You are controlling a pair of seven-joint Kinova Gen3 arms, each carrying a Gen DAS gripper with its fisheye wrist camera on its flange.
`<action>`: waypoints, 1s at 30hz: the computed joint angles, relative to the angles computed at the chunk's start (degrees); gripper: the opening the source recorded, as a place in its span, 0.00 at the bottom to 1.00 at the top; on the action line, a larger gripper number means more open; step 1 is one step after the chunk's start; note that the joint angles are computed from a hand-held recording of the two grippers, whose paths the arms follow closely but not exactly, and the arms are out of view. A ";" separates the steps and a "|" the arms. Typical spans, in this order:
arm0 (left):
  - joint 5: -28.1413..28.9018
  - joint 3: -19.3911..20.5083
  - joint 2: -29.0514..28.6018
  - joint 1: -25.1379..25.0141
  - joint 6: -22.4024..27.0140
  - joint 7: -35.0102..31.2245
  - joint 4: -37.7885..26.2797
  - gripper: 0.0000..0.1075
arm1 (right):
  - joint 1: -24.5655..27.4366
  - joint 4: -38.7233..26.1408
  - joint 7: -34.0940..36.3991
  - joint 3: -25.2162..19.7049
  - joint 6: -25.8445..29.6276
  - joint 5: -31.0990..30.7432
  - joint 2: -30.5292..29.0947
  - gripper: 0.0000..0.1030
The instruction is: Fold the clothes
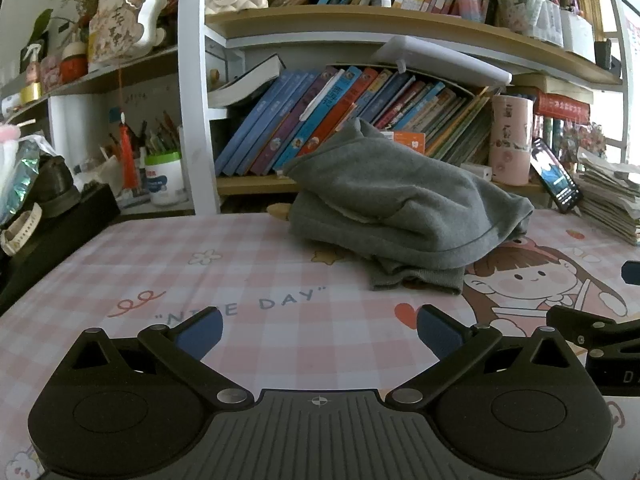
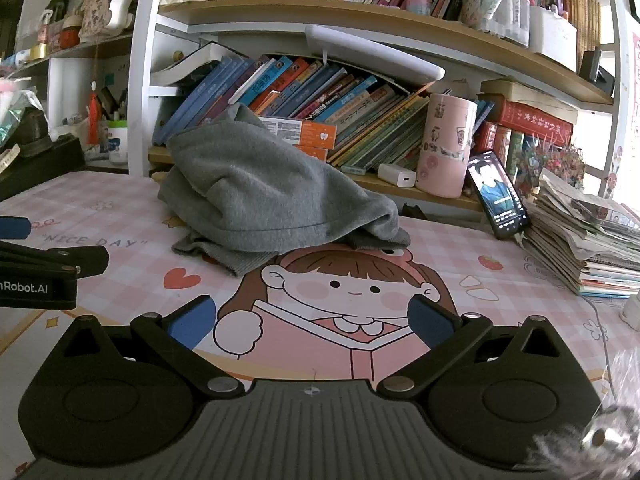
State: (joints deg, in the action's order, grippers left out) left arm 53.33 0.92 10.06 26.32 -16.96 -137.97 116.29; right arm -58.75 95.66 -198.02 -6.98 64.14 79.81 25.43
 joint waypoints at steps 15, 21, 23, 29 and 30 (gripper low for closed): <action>0.45 -0.51 0.16 0.15 0.67 -0.38 -0.05 0.96 | -0.01 -0.03 -0.01 -0.06 0.15 -0.06 -0.09 1.00; -0.25 -0.46 0.25 0.09 0.51 0.32 0.00 0.96 | -0.02 -0.33 0.67 -0.01 0.15 -0.29 0.01 1.00; -0.73 -0.35 0.22 0.01 0.38 0.74 0.12 0.96 | -0.03 -0.36 0.81 0.02 0.13 -0.32 0.00 1.00; -0.35 -0.57 0.03 0.18 0.55 0.29 0.10 0.96 | -0.18 -0.54 1.02 0.12 0.29 -0.36 0.15 1.00; 0.04 -0.67 0.02 0.29 0.57 -0.08 0.03 0.96 | -0.22 -0.52 0.95 0.14 0.32 -0.32 0.19 1.00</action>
